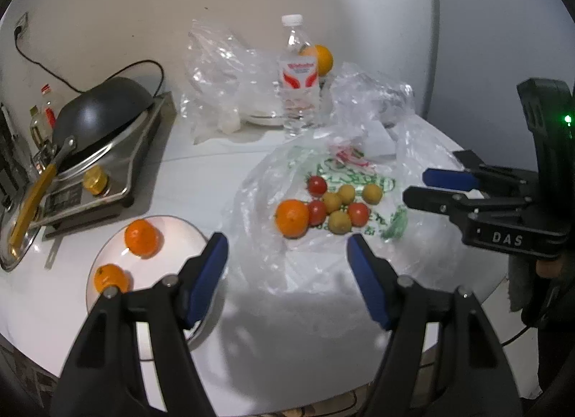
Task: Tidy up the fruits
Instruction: 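Move both open tools back over the fruit in the plastic bag, then grasp a mandarin with the left tool while the right tool grasps a small yellow fruit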
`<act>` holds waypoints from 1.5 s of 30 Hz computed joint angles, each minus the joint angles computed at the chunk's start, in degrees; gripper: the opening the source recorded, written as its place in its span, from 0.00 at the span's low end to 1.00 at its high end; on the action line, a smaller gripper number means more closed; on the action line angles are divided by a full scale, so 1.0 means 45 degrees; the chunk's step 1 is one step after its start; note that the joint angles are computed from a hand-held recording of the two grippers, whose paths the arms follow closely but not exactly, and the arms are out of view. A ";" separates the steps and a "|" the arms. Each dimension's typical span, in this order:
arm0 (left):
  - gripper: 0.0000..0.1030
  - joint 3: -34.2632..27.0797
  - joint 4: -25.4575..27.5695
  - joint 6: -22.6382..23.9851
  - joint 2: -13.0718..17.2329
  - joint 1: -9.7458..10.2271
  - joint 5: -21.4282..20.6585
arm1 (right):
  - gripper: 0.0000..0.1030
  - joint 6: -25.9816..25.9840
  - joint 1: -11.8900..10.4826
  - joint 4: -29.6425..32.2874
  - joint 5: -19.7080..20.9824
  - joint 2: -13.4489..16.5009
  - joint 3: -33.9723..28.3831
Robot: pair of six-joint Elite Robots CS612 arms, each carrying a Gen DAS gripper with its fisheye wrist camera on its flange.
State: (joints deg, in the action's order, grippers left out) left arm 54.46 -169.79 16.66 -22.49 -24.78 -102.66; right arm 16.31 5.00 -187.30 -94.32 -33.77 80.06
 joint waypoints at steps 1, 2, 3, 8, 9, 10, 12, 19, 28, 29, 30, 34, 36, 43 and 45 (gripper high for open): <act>0.68 -0.0104 0.0092 0.0049 0.0052 -0.0042 0.0046 | 0.47 0.0001 -0.0045 -0.0029 0.0039 0.0015 0.0008; 0.68 -0.0189 0.0155 0.0093 0.0097 -0.0071 0.0068 | 0.47 0.0004 -0.0082 -0.0049 0.0076 0.0028 0.0010; 0.68 -0.0293 0.0228 0.0166 0.0152 -0.0107 0.0096 | 0.47 0.0005 -0.0116 -0.0070 0.0105 0.0044 0.0016; 0.68 -0.0766 0.0348 0.0523 0.0444 -0.0240 0.0262 | 0.47 -0.0095 -0.0266 -0.0146 0.0303 0.0125 -0.0035; 0.68 -0.0885 0.0348 0.0587 0.0526 -0.0268 0.0337 | 0.47 -0.0108 -0.0283 -0.0130 0.0332 0.0151 -0.0079; 0.68 -0.0990 0.0352 0.0639 0.0598 -0.0289 0.0399 | 0.47 -0.0106 -0.0304 -0.0136 0.0372 0.0178 -0.0107; 0.68 -0.1222 0.0401 0.0765 0.0756 -0.0323 0.0459 | 0.47 -0.0080 -0.0342 -0.0110 0.0473 0.0239 -0.0189; 0.67 -0.2085 0.0950 0.1075 0.1241 -0.0389 0.0574 | 0.47 -0.0134 -0.0434 0.0260 0.0722 0.0442 -0.0571; 0.61 -0.3498 0.2233 0.1367 0.1984 -0.0407 0.0529 | 0.47 -0.0318 -0.0464 0.0806 0.0658 0.0635 -0.1032; 0.60 -0.3638 0.2380 0.1439 0.2056 -0.0414 0.0550 | 0.47 -0.0314 -0.0473 0.0847 0.0672 0.0664 -0.1071; 0.60 -0.3823 0.2550 0.1487 0.2152 -0.0413 0.0554 | 0.47 -0.0311 -0.0480 0.0917 0.0679 0.0698 -0.1134; 0.55 -0.4456 0.3185 0.1544 0.2473 -0.0391 0.0670 | 0.47 -0.0316 -0.0509 0.1280 0.0737 0.0831 -0.1388; 0.53 -0.4767 0.3421 0.1614 0.2640 -0.0380 0.0717 | 0.47 -0.0339 -0.0511 0.1426 0.0738 0.0886 -0.1489; 0.52 -0.5481 0.3893 0.1866 0.3031 -0.0352 0.0676 | 0.46 -0.0208 -0.0532 0.2152 0.0620 0.1064 -0.1827; 0.51 -0.5742 0.4073 0.1892 0.3167 -0.0344 0.0636 | 0.45 -0.0142 -0.0536 0.2316 0.0604 0.1118 -0.1934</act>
State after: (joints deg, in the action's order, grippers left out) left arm 28.62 -151.46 25.18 -8.24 -26.33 -99.80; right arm 15.67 2.59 -176.88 -91.60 -28.73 71.36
